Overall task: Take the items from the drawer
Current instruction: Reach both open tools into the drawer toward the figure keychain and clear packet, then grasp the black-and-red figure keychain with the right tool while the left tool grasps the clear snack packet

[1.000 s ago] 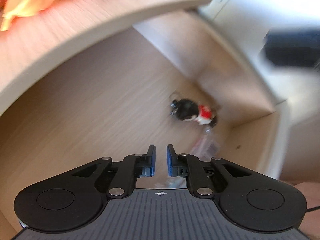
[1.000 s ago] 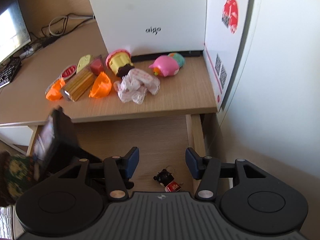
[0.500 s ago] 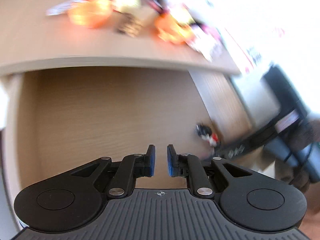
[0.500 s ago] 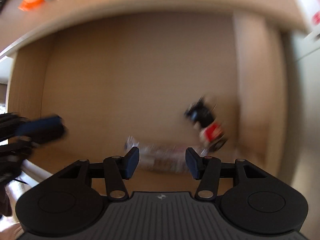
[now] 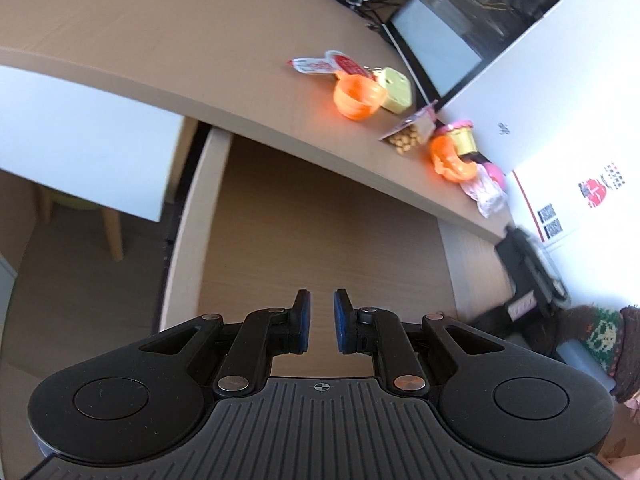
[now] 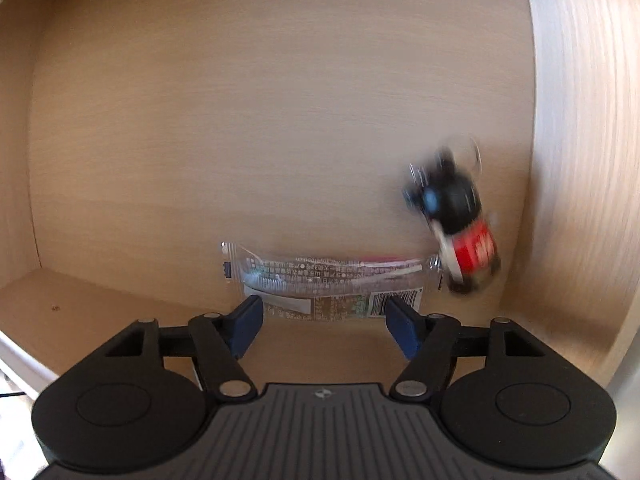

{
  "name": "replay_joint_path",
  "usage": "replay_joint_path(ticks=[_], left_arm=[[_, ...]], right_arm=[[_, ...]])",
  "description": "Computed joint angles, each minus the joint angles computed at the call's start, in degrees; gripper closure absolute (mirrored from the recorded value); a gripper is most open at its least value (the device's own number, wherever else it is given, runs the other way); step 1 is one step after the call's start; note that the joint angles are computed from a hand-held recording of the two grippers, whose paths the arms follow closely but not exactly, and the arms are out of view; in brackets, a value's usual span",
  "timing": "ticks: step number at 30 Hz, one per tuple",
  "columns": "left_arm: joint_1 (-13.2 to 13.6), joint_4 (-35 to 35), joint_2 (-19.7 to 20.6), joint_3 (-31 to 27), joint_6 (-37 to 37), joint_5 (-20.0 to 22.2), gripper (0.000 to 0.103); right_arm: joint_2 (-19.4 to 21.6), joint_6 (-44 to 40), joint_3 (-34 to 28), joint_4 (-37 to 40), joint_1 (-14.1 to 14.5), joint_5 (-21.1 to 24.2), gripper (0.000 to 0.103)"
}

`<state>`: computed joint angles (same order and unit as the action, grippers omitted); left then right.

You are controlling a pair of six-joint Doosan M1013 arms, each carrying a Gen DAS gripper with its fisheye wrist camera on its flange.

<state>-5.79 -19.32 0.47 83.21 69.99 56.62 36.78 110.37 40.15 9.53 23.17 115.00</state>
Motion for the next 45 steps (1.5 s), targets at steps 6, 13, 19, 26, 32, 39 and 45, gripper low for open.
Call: replay_joint_path(ticks=[6,13,19,26,32,39,45], left_arm=[[-0.2,-0.6,0.6,-0.6,3.3,1.7,0.089],[-1.9,-2.3,1.6,-1.2,9.7,-3.8,0.089],[-3.9,0.0,1.8,-3.0,17.6,-3.3,0.089],[-5.7,4.3,5.1,-8.7,22.3,6.8,0.089],[-7.2,4.1,8.0,-12.9,26.9,10.5,0.089],[-9.0,3.8,14.1,-18.6,39.1,16.4,0.089],[-11.6,7.4,18.6,-21.2,45.2,20.6,0.086]], right_arm=[[1.0,-2.6,-4.6,-0.8,0.3,-10.3,0.04],[-4.0,-19.6,-1.3,-12.8,1.5,-14.8,0.039],[-4.0,-22.0,2.8,-21.4,2.8,-13.0,0.041],[-5.0,-15.4,4.9,-17.0,1.4,-16.2,0.075],[-12.3,-6.7,11.2,-11.4,-0.1,-29.7,0.075],[-17.9,-2.5,17.7,-16.2,0.7,-40.7,0.075],[-20.6,-0.5,20.6,-15.6,0.5,-41.6,0.075]])
